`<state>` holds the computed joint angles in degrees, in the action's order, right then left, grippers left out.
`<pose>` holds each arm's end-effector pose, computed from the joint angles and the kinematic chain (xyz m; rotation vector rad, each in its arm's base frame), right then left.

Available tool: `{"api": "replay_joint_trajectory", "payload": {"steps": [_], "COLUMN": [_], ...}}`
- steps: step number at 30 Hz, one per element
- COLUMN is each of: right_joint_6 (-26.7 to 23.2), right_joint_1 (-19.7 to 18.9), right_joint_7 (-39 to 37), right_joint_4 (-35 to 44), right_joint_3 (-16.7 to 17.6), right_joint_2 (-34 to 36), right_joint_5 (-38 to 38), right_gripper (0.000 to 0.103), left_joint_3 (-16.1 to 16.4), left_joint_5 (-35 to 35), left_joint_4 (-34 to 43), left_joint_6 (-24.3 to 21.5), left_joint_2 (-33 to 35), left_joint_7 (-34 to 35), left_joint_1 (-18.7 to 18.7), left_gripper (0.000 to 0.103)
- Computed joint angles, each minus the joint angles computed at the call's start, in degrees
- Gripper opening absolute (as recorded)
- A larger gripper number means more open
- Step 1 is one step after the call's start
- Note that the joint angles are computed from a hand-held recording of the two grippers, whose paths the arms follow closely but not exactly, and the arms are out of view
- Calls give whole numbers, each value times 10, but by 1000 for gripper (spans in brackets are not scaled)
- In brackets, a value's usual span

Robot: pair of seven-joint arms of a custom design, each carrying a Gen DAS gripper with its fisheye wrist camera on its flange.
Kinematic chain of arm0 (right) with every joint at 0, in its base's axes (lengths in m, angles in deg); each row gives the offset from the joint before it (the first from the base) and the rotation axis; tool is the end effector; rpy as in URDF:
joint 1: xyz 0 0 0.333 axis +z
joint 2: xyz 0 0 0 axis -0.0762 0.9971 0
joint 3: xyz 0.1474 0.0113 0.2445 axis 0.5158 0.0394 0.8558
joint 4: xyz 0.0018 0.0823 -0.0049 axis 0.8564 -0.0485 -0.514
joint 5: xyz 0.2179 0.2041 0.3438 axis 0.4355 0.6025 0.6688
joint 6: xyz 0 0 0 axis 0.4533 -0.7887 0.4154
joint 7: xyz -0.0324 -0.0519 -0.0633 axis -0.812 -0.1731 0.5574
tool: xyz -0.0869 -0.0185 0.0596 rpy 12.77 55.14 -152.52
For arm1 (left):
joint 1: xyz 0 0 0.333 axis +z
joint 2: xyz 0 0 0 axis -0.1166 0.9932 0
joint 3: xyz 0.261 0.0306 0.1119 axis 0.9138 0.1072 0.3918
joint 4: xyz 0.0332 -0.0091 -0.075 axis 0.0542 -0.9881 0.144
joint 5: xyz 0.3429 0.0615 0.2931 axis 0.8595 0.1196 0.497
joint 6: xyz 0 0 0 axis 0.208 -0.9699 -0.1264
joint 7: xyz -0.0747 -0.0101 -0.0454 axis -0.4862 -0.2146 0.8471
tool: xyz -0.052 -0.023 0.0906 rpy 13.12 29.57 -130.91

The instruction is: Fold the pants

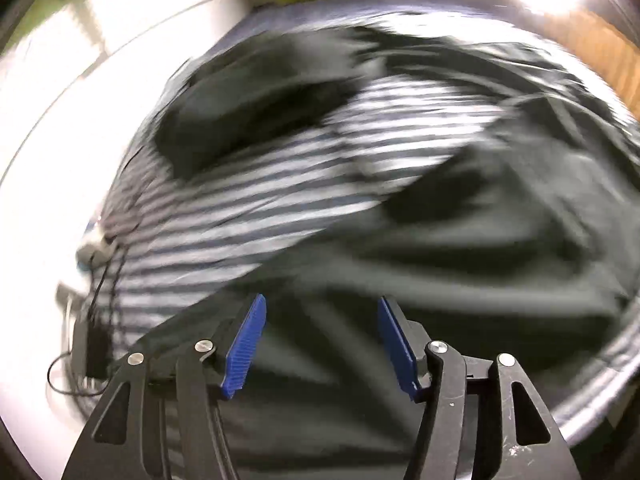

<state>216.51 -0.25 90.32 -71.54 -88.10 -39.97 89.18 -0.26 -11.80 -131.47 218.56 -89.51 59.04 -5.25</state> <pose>0.6254 -0.0039 0.6111 -2.0689 1.5791 -0.5031 0.5448 -0.0795 0.5591 -1.6238 2.1302 -0.3238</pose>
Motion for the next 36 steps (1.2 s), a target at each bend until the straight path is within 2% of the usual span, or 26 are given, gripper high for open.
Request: {"api": "replay_joint_trajectory", "payload": {"steps": [3,6,8,10,13,16,22,23,24,25,26,27,29,36], "right_joint_6": [-38,-17,-8,-22,-23,-35,-61,-66,-70,-74,-79,-80,-83,-79], "right_joint_1": [18,34,42,41,40,42,38,37,35,33,32,32,31,22], "right_joint_7": [-26,-32,-46,-58,-90,-115,-124,-123,-123,-124,-124,-124,-126,-136], "right_joint_4": [86,150,182,218,245,267,296,300,302,306,308,308,306,311], "right_joint_3": [19,46,59,69,79,84,90,90,91,92,93,92,93,95], "right_joint_2": [94,174,214,246,275,297,324,327,328,331,332,331,327,318], "right_joint_5": [24,-40,-67,-64,-64,-71,-54,-51,-46,-40,-36,-36,-32,-3], "right_gripper": [21,26,29,32,38,39,39,38,36,32,21,9,5,3], "left_joint_3": [6,19,34,52,70,77,81,76,69,58,54,52,56,69], "left_joint_5": [45,76,63,42,15,-9,-70,-70,-60,-39,-28,-22,-24,-37], "left_joint_4": [-3,-13,-26,-43,-51,-52,-56,-56,-58,-60,-60,-64,-73,-86], "left_joint_6": [4,9,17,26,28,15,4,6,9,12,16,20,29,22], "left_joint_2": [15,11,-4,-28,-40,-40,-34,-30,-30,-29,-27,-31,-44,-93], "left_joint_7": [-27,-63,-72,-78,-81,-65,-25,-27,-30,-41,-47,-53,-63,-79], "left_joint_1": [35,67,78,92,115,124,112,112,115,121,123,125,126,139], "left_gripper": [62,63,67,71,71,71,70,62,47,39,27,20,5,5]}}
